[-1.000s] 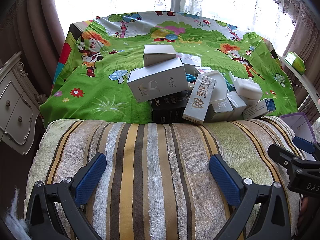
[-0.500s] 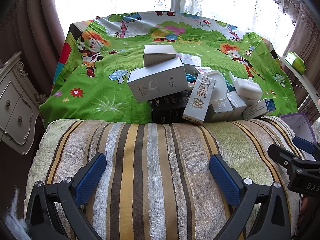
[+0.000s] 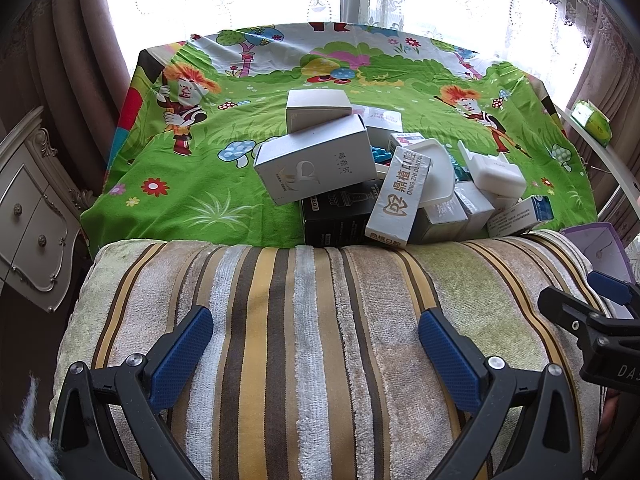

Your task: Organize rigid objects

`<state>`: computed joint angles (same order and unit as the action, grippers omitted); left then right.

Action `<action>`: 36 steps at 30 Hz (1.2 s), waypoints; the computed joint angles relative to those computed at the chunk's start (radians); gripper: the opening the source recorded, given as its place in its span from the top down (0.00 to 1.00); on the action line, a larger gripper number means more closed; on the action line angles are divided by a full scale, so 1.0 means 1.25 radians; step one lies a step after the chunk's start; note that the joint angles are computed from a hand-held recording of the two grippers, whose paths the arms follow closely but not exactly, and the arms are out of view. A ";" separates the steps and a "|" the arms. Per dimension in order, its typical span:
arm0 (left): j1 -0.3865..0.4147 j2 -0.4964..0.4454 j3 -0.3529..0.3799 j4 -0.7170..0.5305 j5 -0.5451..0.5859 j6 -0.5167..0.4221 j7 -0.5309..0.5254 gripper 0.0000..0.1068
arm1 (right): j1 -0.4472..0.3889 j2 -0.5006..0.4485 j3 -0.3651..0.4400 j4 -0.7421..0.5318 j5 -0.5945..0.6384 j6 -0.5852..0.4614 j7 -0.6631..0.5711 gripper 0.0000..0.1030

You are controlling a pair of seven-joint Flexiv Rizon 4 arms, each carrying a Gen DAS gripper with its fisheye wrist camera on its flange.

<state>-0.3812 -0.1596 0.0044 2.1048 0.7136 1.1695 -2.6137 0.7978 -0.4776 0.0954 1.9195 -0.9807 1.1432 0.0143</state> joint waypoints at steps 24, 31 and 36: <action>0.067 -0.031 0.017 0.084 -0.270 0.281 0.219 0.17 | -0.040 -0.032 -0.029 -0.046 0.055 0.104 -0.096 0.07; 0.062 -0.053 0.033 0.082 -0.397 0.320 0.331 0.21 | -0.031 -0.061 -0.033 -0.092 0.113 0.075 -0.181 0.13; 0.025 -0.071 0.091 0.027 -0.410 0.304 0.349 0.21 | -0.026 -0.075 -0.040 -0.113 0.144 0.071 -0.207 0.22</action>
